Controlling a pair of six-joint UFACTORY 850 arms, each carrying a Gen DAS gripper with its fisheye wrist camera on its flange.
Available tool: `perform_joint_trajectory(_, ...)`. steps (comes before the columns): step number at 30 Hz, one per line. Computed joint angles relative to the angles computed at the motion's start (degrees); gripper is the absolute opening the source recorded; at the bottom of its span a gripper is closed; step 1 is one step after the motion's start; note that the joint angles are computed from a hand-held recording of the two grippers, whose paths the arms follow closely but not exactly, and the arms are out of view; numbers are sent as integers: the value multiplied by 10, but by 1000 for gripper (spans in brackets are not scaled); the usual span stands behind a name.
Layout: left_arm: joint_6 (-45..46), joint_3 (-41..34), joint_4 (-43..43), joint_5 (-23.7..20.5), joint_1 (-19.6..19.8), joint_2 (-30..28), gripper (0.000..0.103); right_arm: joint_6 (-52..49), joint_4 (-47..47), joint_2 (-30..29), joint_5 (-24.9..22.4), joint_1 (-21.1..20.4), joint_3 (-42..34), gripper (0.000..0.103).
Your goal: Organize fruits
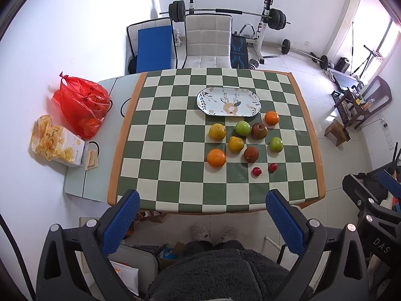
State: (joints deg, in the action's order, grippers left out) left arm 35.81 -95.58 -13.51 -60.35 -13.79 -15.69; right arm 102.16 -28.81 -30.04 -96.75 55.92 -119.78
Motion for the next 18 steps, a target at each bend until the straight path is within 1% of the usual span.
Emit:
perform_joint_trajectory(5,0,-11,-1,-7,1,-2,103,1,0,-1,-1,0,-2,103)
perform_joint_trajectory(7,-3,-1,1,0,-1,-1,103,1,0,0,1,-1,1,103)
perform_joint_trajectory(15,-9,-20,4,-12,-5,-6,103,-6,0,-7,-3,-1,-12,103)
perform_joint_trajectory(16,0,1,-2,1,0,1,103,-5,-1,-7,-4,-1,-13,103)
perform_joint_trajectory(18,1,0,-1,1,-1,1,103,-7,-2,-9,-6,-1,-15,103)
